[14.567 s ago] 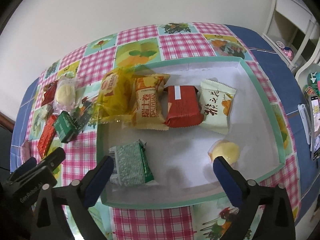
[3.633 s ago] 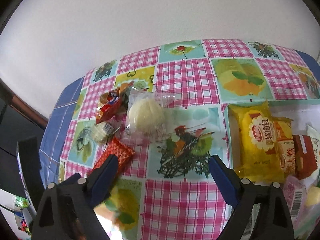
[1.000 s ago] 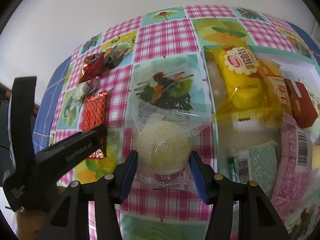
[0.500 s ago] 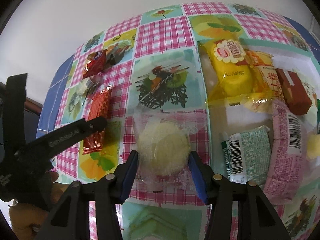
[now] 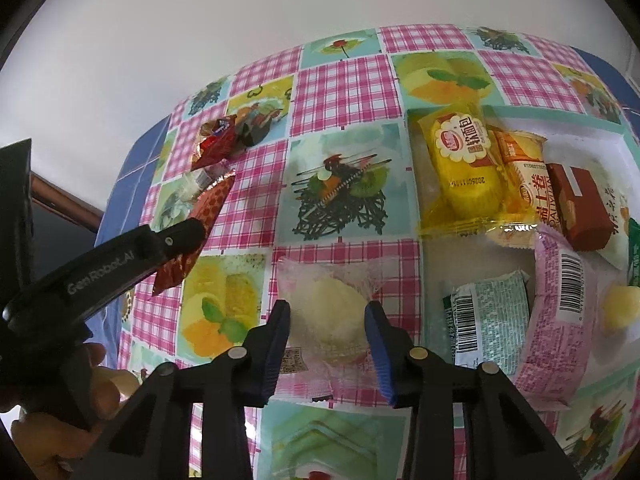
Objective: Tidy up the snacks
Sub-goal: 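Lift the red pack with the left tool while the right tool lifts the bun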
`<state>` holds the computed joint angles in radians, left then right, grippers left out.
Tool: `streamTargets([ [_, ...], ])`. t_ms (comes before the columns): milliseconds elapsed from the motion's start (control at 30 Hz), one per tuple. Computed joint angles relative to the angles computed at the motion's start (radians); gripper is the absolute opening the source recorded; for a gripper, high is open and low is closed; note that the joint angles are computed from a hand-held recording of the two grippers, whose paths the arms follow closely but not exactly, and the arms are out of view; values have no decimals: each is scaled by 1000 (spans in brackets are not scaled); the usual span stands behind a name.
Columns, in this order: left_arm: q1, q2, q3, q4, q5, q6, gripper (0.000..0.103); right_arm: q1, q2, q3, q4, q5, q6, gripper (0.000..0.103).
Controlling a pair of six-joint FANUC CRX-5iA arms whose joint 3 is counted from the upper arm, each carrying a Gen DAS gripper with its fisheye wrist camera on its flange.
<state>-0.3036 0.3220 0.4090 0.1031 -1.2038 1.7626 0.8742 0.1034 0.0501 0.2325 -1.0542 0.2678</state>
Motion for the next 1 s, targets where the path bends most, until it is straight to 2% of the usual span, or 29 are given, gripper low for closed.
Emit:
streamTargets([
  [200,2,-6,-4,1,-2,3,47,-1,-18,-13,14,30,-1,30],
  [367,3,0,-3,6,-13,2,47,-7,2,14,-10,-1,27,30],
  [600,-6,23,13,-33,-85,5,47,-9,37,51,-29,-46,79,31],
  [667,-3,27,7,-27,-92,4,47,-7,46,61,-32,-56,95,35],
  [700,-1,28,5,-25,-95,5,47,-6,50,65,-32,-60,97,40],
  [733,0,27,2,-23,-93,6,47,-5,55,72,-36,-67,104,51],
  [767,1,26,0,-23,-92,7,47,-5,65,84,-46,-80,123,55],
  [867,2,25,-1,-22,-91,8,47,4,93,110,-31,-131,145,57],
  [1000,6,31,0,-18,-101,5,47,9,105,114,-20,-136,149,59],
])
